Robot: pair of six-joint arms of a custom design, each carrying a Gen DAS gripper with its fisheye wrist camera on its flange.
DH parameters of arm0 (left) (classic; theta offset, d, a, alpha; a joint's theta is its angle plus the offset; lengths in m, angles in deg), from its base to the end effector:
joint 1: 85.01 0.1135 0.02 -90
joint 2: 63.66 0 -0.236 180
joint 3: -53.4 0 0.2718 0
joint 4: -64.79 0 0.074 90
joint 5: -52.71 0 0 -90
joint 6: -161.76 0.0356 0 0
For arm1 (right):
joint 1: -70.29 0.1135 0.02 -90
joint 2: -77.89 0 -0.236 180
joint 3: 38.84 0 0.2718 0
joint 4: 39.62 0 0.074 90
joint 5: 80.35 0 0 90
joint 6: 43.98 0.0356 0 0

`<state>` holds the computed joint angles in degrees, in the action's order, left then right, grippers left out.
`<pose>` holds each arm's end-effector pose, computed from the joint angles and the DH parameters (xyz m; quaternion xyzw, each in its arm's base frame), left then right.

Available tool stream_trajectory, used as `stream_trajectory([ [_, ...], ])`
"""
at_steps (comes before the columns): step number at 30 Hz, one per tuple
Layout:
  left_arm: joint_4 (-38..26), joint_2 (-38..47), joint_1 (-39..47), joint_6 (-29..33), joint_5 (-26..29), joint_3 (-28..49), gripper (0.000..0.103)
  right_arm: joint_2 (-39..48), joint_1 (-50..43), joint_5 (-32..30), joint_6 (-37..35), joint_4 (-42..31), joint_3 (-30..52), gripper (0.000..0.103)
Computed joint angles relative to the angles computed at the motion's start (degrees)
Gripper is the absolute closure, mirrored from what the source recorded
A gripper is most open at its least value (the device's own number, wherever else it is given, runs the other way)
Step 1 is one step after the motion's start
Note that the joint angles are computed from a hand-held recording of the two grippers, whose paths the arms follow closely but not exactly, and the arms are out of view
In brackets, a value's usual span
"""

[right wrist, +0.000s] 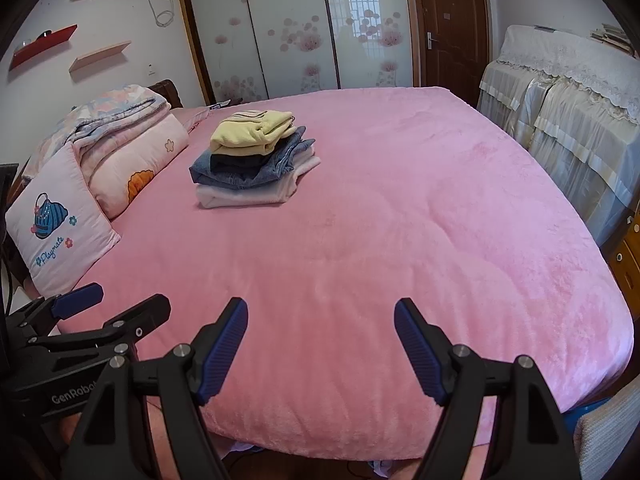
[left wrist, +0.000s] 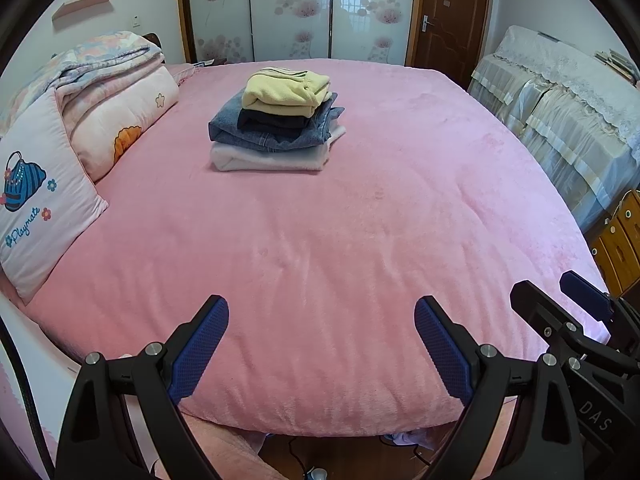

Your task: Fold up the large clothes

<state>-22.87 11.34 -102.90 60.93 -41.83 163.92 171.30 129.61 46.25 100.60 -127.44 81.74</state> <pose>0.2362 -0.0733 0.4129 0.0454 0.9442 -0.0441 0.3233 0.1847 0.2696 0.3838 0.0415 0.9210 0.0359 0.3858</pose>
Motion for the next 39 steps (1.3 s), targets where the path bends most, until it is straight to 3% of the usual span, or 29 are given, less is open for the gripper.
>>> stream_trajectory([
  [39, -1.12, 1.46, 0.99, 0.29, 0.55, 0.32, 0.01, 0.52, -0.68, -1.37, 0.02, 0.48, -0.44, 0.027],
])
